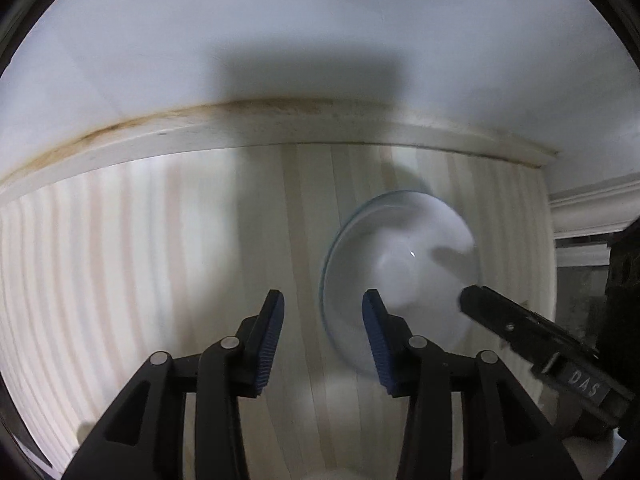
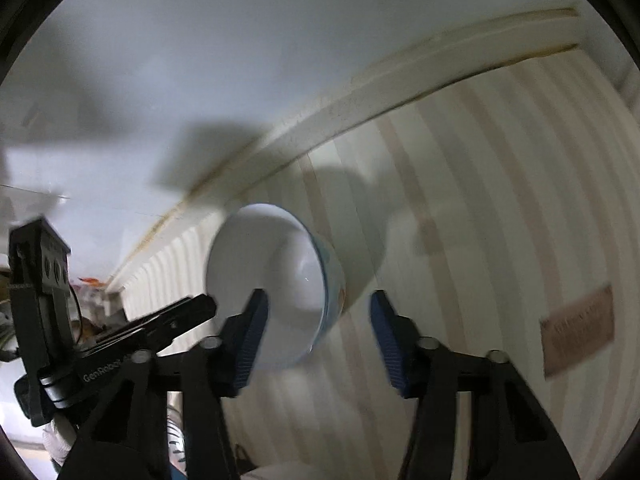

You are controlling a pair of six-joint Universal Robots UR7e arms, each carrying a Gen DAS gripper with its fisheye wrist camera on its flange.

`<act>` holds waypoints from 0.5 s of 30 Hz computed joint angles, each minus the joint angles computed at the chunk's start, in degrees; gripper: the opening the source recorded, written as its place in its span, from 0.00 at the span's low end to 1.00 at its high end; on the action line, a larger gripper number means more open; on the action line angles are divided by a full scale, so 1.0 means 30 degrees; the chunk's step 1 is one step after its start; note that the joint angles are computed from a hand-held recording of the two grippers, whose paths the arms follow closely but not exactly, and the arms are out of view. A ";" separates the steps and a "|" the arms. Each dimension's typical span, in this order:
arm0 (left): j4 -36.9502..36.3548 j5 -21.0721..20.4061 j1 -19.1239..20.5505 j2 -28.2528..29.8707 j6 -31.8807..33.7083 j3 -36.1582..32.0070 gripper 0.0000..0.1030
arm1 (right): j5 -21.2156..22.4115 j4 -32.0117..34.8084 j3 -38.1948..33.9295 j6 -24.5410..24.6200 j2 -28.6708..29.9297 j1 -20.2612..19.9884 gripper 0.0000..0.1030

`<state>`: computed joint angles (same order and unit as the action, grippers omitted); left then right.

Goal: Organize plates and bowls
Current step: 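Lift the nested bowls with both grippers and carry them to the blue-dot bowl, then lower the nested bowls into the blue-dot bowl and open both grippers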

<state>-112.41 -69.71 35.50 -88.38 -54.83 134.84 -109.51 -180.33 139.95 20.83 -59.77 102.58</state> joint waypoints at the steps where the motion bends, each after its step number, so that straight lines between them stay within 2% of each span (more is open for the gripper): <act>1: -0.0356 -0.0107 0.0194 0.0287 0.0346 0.0056 0.14 | -0.0019 0.0357 -0.0266 -0.0145 0.0330 -0.0076 0.21; 3: -0.0353 0.0109 0.0155 0.0793 0.0503 0.0105 0.11 | -0.0702 0.1056 -0.0654 -0.0227 0.0871 0.0011 0.14; 9: -0.0581 0.0264 -0.0402 0.0630 -0.0037 0.0503 0.11 | -0.1217 0.0919 -0.0719 -0.0553 0.1067 0.0359 0.13; 15: 0.0821 0.0325 -0.1809 -0.0657 -0.0890 0.0375 0.11 | -0.1474 0.0894 -0.0719 -0.0462 0.0852 0.1249 0.13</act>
<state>-109.94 -68.73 30.08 -90.35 -57.50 135.96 -113.93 -177.65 137.79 19.44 -57.22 106.33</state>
